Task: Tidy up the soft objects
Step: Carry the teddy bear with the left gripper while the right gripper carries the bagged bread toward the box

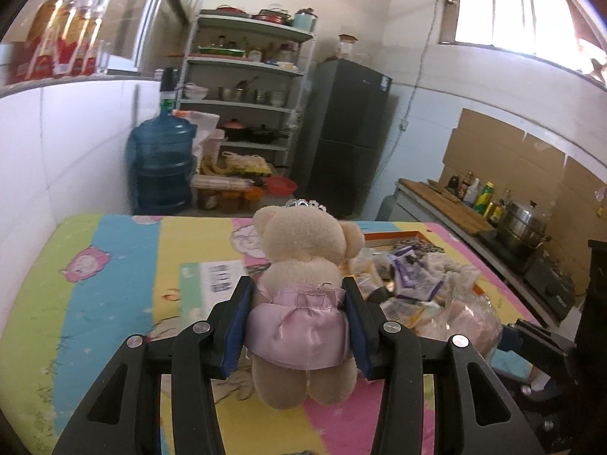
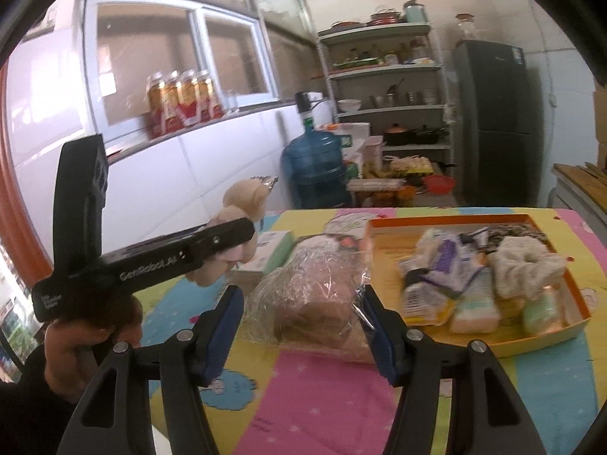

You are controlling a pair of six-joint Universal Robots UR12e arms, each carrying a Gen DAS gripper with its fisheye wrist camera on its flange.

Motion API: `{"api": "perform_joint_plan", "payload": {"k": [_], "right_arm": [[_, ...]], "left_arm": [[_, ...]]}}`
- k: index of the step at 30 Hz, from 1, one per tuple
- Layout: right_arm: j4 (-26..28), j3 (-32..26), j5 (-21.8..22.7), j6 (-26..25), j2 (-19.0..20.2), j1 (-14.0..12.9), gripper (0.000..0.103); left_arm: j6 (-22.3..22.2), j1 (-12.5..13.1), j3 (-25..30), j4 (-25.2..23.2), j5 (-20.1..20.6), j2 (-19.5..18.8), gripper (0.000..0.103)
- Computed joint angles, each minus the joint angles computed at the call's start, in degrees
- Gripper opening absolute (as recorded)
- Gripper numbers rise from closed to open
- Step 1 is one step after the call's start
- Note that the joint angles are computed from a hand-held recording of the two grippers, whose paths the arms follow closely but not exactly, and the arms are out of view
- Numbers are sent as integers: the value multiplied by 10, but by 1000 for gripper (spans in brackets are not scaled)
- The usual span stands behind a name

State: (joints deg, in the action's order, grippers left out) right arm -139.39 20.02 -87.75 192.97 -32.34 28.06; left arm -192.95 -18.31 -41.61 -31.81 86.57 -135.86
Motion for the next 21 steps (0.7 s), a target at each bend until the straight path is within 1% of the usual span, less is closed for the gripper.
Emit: {"api": "perform_joint_plan", "payload": {"k": [4, 5, 6, 9, 13, 16, 17, 18, 21], "right_arm": [[-29, 43, -12, 7, -23, -9, 62], [-37, 54, -15, 7, -28, -11, 61], [-45, 64, -19, 8, -33, -13, 60], [-59, 79, -29, 11, -41, -19, 59], [-66, 91, -34, 15, -46, -26, 58], [-75, 109, -30, 26, -54, -33, 58], [-76, 114, -29, 29, -56, -35, 58], [-79, 124, -20, 34, -60, -37, 58], [-93, 152, 13, 63, -69, -46, 58]], "left_arm": [[4, -9, 46, -22, -3, -25, 47], [5, -10, 48, -22, -4, -27, 47], [6, -12, 62, -28, -5, -34, 47], [7, -18, 102, -48, -5, -55, 47], [10, -25, 169, -86, -5, -91, 47], [9, -28, 224, -122, -7, -120, 47], [10, -29, 232, -126, -5, -125, 47], [11, -31, 249, -136, -4, -134, 47], [6, -32, 277, -150, -6, -150, 47]]}}
